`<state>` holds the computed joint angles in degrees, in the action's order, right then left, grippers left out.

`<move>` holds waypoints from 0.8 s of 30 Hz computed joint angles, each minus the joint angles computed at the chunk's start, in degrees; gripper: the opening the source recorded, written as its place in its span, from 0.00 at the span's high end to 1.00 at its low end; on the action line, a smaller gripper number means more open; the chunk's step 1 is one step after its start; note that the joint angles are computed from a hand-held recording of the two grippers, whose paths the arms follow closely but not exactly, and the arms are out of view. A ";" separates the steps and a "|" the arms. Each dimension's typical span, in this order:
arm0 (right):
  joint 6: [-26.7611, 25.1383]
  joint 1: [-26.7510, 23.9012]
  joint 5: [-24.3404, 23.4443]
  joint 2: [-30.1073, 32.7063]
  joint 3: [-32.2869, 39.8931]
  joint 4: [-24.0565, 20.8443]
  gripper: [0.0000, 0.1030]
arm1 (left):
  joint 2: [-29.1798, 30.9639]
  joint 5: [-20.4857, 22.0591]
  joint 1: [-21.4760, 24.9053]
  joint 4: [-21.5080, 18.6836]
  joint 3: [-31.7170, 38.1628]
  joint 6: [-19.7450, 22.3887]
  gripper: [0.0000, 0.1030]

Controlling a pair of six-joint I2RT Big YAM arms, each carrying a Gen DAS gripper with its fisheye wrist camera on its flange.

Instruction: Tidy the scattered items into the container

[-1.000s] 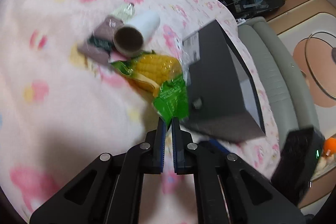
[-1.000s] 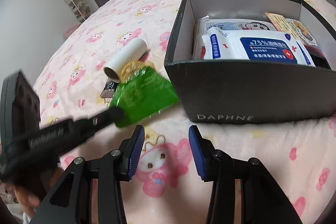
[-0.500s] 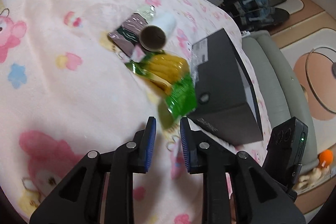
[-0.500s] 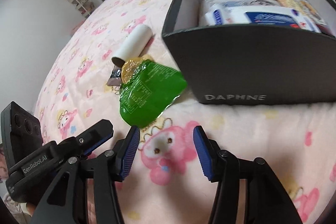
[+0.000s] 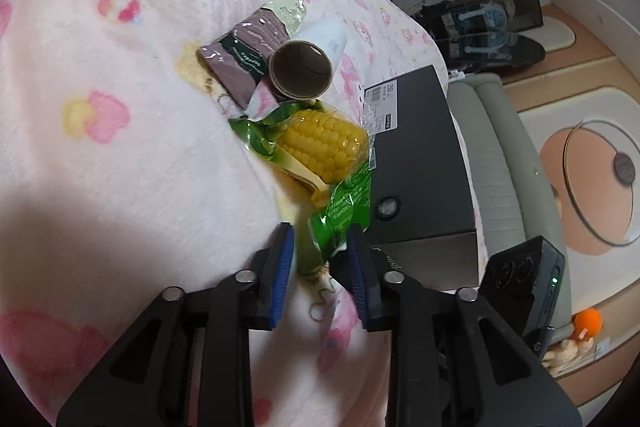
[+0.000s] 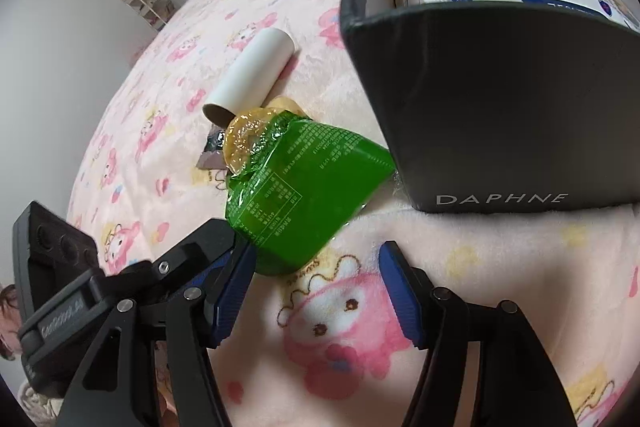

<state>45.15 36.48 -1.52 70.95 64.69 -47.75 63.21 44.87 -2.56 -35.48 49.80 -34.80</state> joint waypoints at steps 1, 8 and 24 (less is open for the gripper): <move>0.10 0.02 0.05 -0.51 -0.51 0.50 0.41 | 0.04 0.05 -0.36 -0.17 0.18 0.71 0.88; 0.81 1.14 3.76 -2.94 -0.93 -1.40 0.41 | -1.12 -0.37 -1.41 -1.97 0.87 3.15 0.91; -5.02 4.36 8.24 2.00 3.24 -3.41 0.41 | -3.54 1.69 0.55 -2.76 0.84 4.11 0.87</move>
